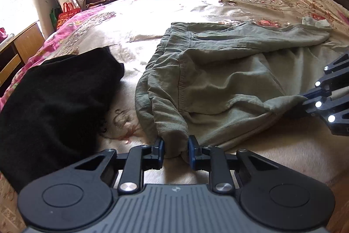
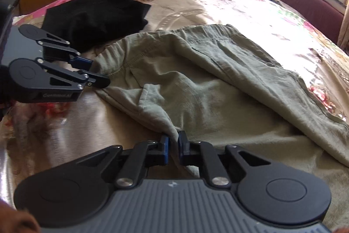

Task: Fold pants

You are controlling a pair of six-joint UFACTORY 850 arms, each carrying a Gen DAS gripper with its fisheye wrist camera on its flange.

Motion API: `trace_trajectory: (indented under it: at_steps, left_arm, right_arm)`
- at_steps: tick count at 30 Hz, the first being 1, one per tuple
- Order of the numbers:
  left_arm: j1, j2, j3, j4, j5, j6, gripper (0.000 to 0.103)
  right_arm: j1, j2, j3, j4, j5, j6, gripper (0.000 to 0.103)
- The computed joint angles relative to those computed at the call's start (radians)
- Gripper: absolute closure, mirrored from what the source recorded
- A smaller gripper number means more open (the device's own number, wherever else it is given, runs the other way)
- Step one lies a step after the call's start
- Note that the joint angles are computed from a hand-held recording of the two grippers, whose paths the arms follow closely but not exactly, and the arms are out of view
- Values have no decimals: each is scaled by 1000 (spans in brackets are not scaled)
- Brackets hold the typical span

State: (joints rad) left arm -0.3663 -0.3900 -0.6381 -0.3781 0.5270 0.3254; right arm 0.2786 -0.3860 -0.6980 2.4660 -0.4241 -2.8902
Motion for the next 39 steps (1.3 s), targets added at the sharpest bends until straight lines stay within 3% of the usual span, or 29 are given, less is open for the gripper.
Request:
trace_trajectory:
  at_steps: [5, 8, 12, 16, 20, 24, 27, 31, 36, 37, 39]
  left_arm:
    - [39, 105, 99, -73, -36, 56, 65]
    - [23, 134, 134, -218, -22, 198, 62]
    - [-7, 172, 161, -280, 7, 229, 60]
    - [-66, 191, 154, -340, 56, 272, 59]
    - [-121, 190, 124, -263, 45, 207, 59]
    - [-210, 117, 33, -101, -6, 81, 59]
    - [-294, 30, -63, 24, -38, 9, 59]
    - [-384, -59, -178, 133, -72, -17, 57]
    - [-437, -146, -306, 173, -173, -11, 57]
    - [-444, -157, -321, 161, -184, 6, 57]
    - [-458, -174, -342, 118, -194, 57, 57]
  right_arm:
    - [51, 46, 60, -236, -53, 255, 94]
    - [69, 49, 68, -284, -74, 355, 80]
    - [9, 103, 120, -275, -128, 418, 79]
    - [-128, 199, 209, -141, -117, 382, 71]
    - [-341, 250, 266, 128, -39, 258, 69]
    - [-597, 196, 261, 204, -56, 338, 67]
    - [-735, 141, 242, 220, -118, 384, 67]
    - [-849, 37, 190, 56, -249, 595, 58]
    - [-885, -37, 147, 7, -399, 693, 53]
    - [-885, -49, 138, 4, -412, 698, 54]
    - [-888, -64, 121, 6, -413, 712, 73]
